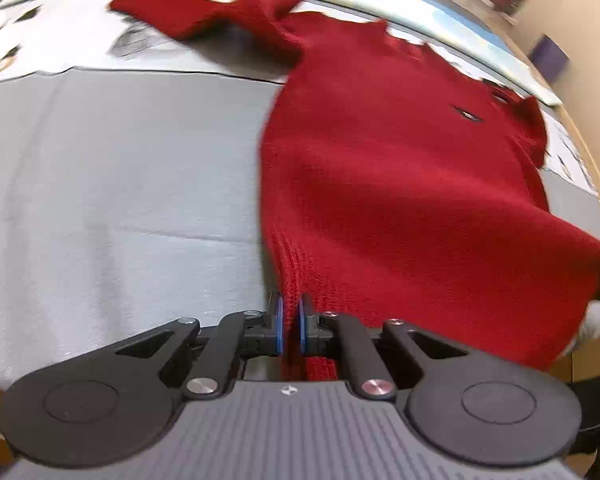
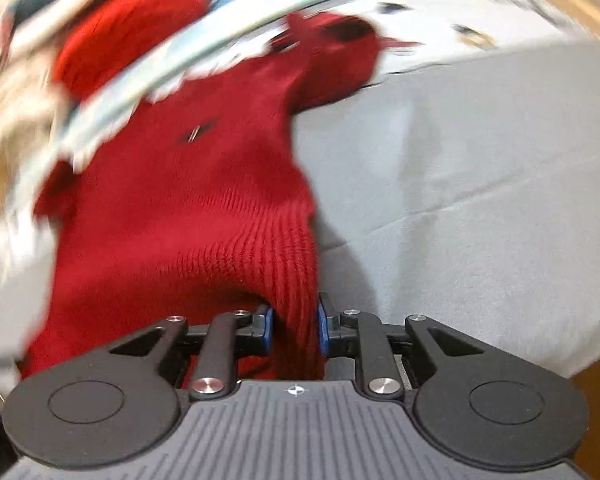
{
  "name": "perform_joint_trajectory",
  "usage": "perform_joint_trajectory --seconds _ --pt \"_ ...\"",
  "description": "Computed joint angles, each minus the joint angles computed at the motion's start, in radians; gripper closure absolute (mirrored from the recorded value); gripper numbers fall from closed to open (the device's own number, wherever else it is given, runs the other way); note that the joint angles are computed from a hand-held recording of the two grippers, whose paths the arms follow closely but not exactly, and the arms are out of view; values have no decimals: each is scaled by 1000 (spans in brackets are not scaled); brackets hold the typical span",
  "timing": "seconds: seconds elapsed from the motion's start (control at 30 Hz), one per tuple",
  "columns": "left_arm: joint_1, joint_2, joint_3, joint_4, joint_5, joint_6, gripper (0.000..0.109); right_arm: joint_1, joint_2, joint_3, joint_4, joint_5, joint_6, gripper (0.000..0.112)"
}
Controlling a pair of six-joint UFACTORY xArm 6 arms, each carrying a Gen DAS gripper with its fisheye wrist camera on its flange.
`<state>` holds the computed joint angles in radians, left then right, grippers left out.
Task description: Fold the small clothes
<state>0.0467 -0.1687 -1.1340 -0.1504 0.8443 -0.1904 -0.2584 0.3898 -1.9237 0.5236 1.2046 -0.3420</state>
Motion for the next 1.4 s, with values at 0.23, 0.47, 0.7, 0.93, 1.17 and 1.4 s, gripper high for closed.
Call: perform_joint_trajectory --seconds 0.23,0.47,0.7,0.93,1.17,1.4 --pt "-19 59 -66 116 113 -59 101 48 55 -72 -195 199 -22 87" --pt "-36 116 -126 163 171 -75 86 65 59 -71 -270 192 -22 72" --pt "-60 107 -107 136 150 37 100 82 111 -116 -287 188 -61 90" --pt "-76 93 -76 136 146 101 100 82 80 -65 -330 121 -37 91" --pt "-76 77 -46 169 71 44 47 76 71 -57 -309 72 2 53" --pt "-65 68 -24 174 -61 -1 47 59 36 15 -174 -68 -17 49"
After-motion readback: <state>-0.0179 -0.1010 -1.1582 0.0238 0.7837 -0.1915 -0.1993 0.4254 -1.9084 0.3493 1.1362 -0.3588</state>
